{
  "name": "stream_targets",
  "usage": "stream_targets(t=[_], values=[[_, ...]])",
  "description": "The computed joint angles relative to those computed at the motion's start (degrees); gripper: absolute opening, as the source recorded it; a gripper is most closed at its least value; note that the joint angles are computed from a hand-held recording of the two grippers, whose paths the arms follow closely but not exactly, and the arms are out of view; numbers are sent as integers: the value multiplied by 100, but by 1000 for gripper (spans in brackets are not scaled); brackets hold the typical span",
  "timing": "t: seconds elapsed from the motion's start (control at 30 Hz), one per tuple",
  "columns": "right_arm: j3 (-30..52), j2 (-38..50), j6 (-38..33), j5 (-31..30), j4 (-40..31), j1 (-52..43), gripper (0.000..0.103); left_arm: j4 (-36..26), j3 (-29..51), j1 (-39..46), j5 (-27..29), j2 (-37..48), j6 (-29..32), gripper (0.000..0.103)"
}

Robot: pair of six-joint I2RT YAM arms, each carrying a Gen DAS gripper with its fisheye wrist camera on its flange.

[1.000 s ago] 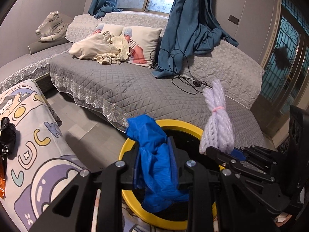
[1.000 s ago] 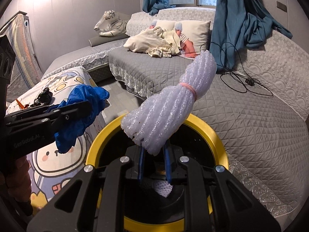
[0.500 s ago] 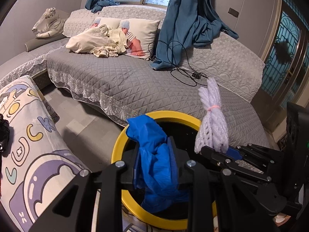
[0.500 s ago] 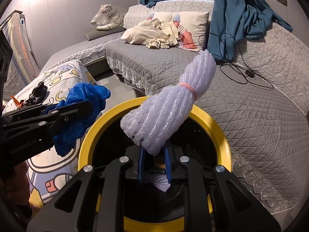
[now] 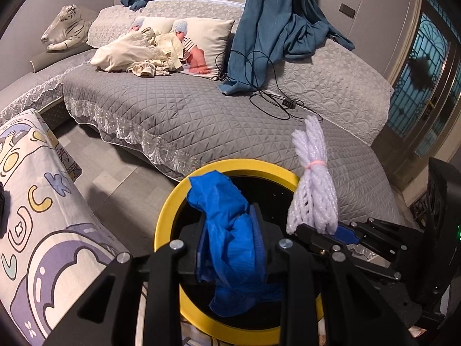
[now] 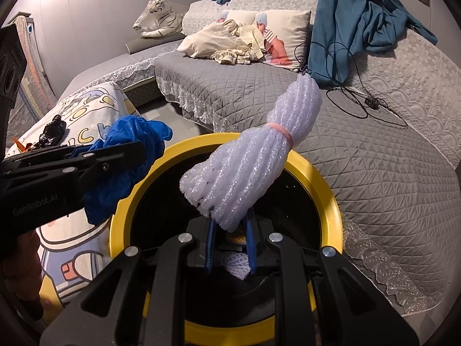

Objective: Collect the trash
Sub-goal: 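Carry the foam net and blue glove over the yellow bin and release both, then move both open tools back toward the black bags on the bed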

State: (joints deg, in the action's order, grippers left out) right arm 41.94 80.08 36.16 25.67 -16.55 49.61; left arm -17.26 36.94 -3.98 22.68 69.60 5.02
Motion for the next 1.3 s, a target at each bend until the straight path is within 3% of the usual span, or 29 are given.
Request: stream_targets(t=[0.17, 0.33, 0.6, 0.97, 1.3], values=[[-27, -23, 72, -70, -28, -42, 24, -24, 121, 17, 48, 215, -82, 30], [-65, -105, 128, -22, -51, -67, 42, -55, 161, 125, 186, 237, -141, 48], [-168, -350, 280, 150, -180, -92, 45, -165, 214, 590, 446, 100, -142, 54], [-50, -500, 391, 204, -451, 36, 56, -688, 498, 1989, 934, -106, 328, 61], [389, -234, 299, 391, -535, 424, 56, -1523, 1130, 4062, 1765, -151, 1320, 64]])
